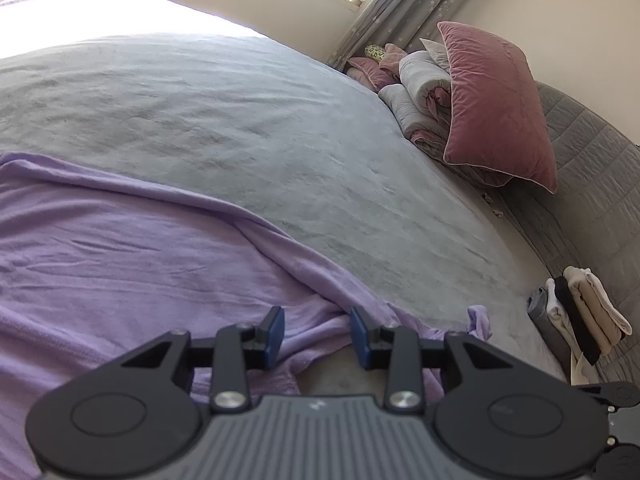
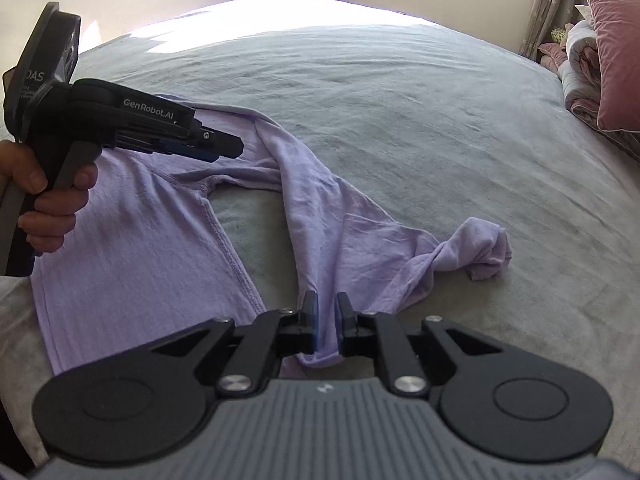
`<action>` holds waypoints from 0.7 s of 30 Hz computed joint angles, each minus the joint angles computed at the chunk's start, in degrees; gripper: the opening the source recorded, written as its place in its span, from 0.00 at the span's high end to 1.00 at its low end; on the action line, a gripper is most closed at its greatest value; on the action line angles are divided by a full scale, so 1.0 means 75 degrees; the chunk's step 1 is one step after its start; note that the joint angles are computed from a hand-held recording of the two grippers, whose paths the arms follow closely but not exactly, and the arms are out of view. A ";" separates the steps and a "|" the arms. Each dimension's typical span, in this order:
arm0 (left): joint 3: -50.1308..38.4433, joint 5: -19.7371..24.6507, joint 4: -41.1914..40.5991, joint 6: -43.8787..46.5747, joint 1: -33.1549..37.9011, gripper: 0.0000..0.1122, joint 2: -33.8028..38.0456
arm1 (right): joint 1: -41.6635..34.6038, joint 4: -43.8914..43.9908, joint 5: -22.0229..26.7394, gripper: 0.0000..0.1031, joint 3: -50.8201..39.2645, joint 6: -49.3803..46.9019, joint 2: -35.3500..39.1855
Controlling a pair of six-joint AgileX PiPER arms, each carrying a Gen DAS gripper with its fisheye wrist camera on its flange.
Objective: Fold clothes
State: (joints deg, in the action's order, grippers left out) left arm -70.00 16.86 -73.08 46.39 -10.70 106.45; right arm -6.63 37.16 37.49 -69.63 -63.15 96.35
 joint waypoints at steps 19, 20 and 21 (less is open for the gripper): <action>0.0065 0.0050 -0.0093 0.0148 0.0034 0.68 -0.0083 | -0.0200 -0.2880 -0.0734 0.97 -0.2742 0.3881 0.2166; 0.0076 0.0044 -0.0089 0.0147 0.0029 0.68 -0.0095 | -0.0293 -0.2715 -0.0770 0.97 -0.2617 0.3799 0.2054; 0.0082 0.0035 -0.0086 0.0140 0.0026 0.68 -0.0101 | -0.0387 -0.2548 -0.0801 0.98 -0.2497 0.3714 0.1944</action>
State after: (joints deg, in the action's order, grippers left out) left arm -69.38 17.12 -73.73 47.44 -10.50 105.69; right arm -9.53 18.05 31.48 -88.36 -35.30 110.93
